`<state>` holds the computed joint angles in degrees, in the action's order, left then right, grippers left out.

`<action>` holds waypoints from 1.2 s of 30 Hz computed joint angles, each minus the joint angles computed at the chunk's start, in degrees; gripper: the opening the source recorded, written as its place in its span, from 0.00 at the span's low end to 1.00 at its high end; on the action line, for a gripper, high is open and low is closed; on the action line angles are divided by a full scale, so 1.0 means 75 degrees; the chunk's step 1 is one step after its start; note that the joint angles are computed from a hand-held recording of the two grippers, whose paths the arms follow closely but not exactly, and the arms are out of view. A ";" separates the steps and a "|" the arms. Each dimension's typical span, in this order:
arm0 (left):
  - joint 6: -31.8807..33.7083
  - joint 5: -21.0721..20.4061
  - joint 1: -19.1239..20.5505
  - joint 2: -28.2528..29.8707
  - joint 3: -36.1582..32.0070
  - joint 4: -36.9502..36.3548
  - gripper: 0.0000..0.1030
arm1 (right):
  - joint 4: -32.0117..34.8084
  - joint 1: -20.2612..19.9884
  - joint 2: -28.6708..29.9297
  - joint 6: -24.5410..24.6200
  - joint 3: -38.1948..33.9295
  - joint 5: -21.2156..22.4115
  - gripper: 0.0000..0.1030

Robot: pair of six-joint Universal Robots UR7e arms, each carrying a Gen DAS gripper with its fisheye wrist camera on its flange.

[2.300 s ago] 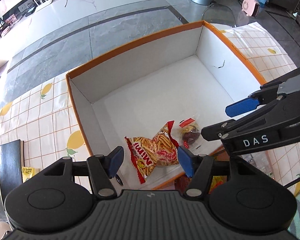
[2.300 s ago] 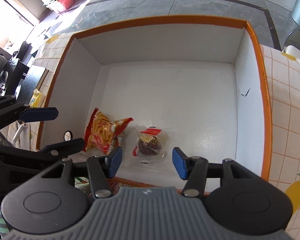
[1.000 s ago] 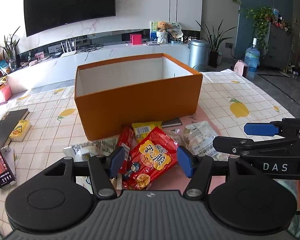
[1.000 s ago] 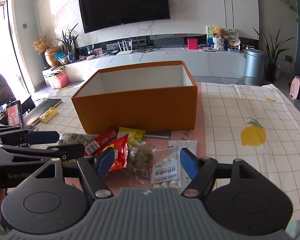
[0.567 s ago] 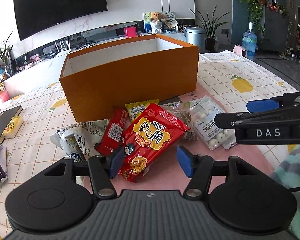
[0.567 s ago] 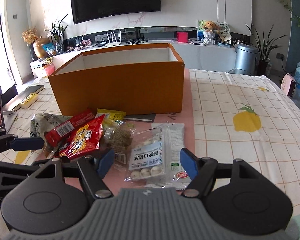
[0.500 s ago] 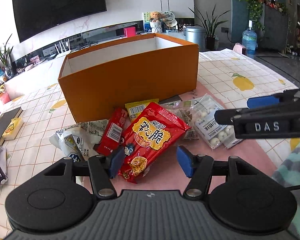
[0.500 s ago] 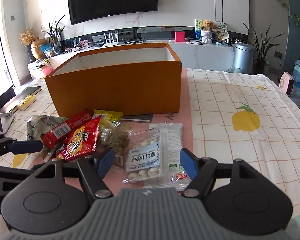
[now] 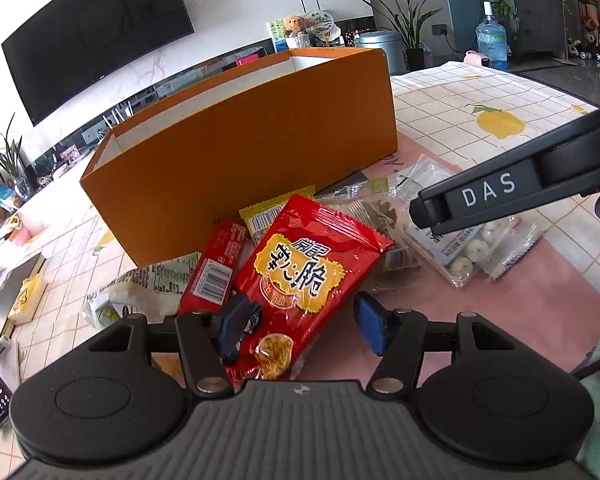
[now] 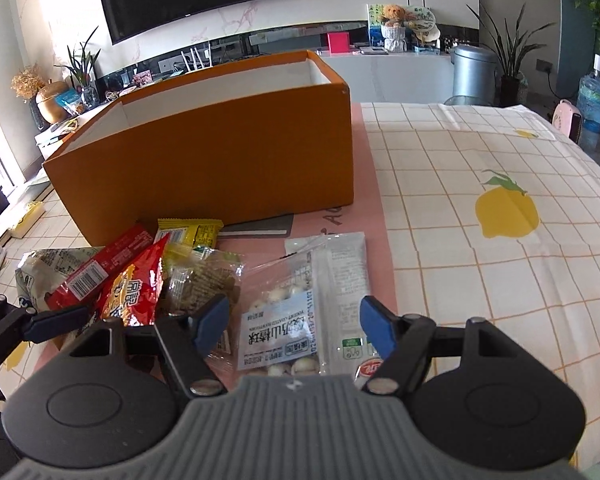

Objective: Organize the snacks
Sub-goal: 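Grasp the red-and-yellow chip bag with the left tool while the right tool grasps the white-ball pack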

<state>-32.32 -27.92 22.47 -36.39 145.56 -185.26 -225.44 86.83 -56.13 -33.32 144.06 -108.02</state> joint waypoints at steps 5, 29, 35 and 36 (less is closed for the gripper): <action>0.0500 0.0135 0.0213 0.0141 -0.0085 -0.0366 0.69 | 0.0224 0.0080 0.0217 0.0001 -0.0190 -0.0298 0.68; -0.0210 -0.0442 -0.0087 -0.1301 0.0327 0.0041 0.27 | -0.0528 0.0108 0.0061 -0.0718 0.0406 0.0384 0.15; -0.1689 -0.1526 0.0012 -0.2806 0.0345 0.1637 0.26 | -0.1107 0.0289 0.0019 -0.1243 0.0856 0.0364 0.13; -0.1825 -0.1757 0.0062 -0.3040 0.0383 0.1663 0.26 | -0.1232 0.0332 0.0029 -0.1363 0.0950 0.0336 0.13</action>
